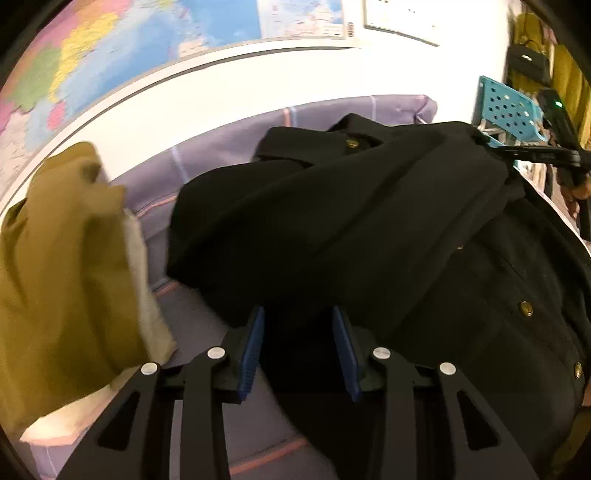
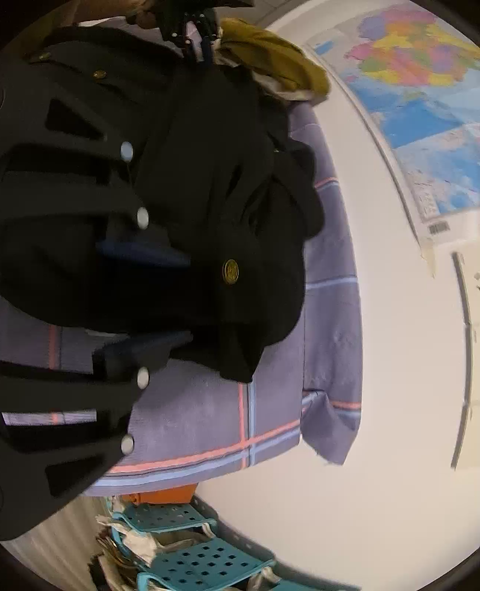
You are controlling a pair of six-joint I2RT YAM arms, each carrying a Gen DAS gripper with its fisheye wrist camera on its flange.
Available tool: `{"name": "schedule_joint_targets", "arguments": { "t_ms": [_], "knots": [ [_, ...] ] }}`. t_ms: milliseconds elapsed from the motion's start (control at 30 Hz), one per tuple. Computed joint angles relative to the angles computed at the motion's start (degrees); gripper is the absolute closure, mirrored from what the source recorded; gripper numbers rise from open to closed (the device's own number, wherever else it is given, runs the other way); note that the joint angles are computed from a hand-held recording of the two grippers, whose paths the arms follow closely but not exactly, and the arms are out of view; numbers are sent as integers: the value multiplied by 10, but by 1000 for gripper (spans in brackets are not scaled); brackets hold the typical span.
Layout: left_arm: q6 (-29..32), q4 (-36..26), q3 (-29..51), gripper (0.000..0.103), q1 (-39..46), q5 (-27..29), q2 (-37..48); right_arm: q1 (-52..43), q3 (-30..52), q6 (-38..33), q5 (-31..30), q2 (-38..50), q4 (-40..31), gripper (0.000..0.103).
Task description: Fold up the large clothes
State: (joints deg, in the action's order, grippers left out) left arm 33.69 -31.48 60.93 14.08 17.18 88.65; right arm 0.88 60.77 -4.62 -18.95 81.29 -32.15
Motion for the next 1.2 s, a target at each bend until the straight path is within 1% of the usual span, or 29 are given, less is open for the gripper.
{"name": "schedule_joint_targets", "arguments": {
  "t_ms": [33,67,100,133,167,233,300,333,400,433,467,500,533,567,600,633,667,700,733,767,800,833,867,967,1000,1067,1133,1167,1200],
  "knots": [
    [-2,-12,7,66,8,7,0,-7,-7,15,-5,-16,8,52],
    [0,-28,16,65,19,24,-1,-13,-15,32,-9,-36,17,51],
    [4,-46,27,61,32,51,-3,-17,-27,45,-8,-67,31,51],
    [8,-66,38,55,44,88,-6,-15,-37,49,-8,-89,40,51],
    [11,-73,41,53,49,111,-15,-10,-44,48,-11,-112,46,51],
    [12,-67,33,49,37,122,-36,12,-42,38,-19,-131,45,52],
    [3,-65,31,49,15,118,-41,45,-30,14,-16,-128,35,52],
    [-7,-57,32,49,0,112,-36,72,-24,4,-7,-116,30,54],
    [-24,-41,28,49,-26,93,-28,110,-11,-7,13,-81,31,54],
    [-34,-32,28,47,-40,82,-18,118,-6,-9,20,-58,32,54],
    [-42,-18,26,45,-52,67,-7,126,-3,-4,40,-36,38,54],
    [-49,-4,20,42,-61,45,0,127,6,7,51,-1,33,56],
    [-62,11,18,42,-73,8,13,121,15,22,44,20,20,61],
    [-71,10,21,42,-75,-5,24,106,17,39,28,39,16,65],
    [-76,8,20,42,-69,-2,24,98,8,45,19,34,21,67],
    [-77,3,16,42,-52,20,15,85,-13,48,2,3,31,60],
    [-72,-7,14,39,-38,37,5,75,-30,49,-8,-29,33,50],
    [-67,-20,10,32,-22,58,-7,67,-48,52,-14,-63,34,33],
    [-56,-38,4,26,5,91,-26,44,-78,45,-39,-124,29,31],
    [-47,-49,-3,25,24,111,-40,26,-94,33,-64,-163,12,32],
    [-36,-63,-8,24,40,128,-52,3,-104,20,-95,-197,-16,29],
    [-19,-88,-14,21,63,148,-65,-40,-122,-2,-150,-241,-67,26],
    [-5,-110,-17,19,82,161,-71,-68,-128,-22,-183,-257,-100,26],
    [43,-173,-31,19,128,191,-79,-149,-171,-110,-246,-325,-225,26],
    [65,-196,-38,18,142,197,-79,-179,-188,-151,-266,-347,-281,26],
    [98,-232,-49,18,161,204,-77,-207,-212,-196,-295,-379,-347,26],
    [134,-267,-61,16,179,215,-69,-203,-239,-211,-312,-422,-389,26],
    [148,-284,-68,16,184,217,-70,-186,-254,-196,-320,-451,-396,26],
    [160,-296,-74,16,185,218,-71,-158,-262,-158,-313,-478,-386,26]
  ]
}}
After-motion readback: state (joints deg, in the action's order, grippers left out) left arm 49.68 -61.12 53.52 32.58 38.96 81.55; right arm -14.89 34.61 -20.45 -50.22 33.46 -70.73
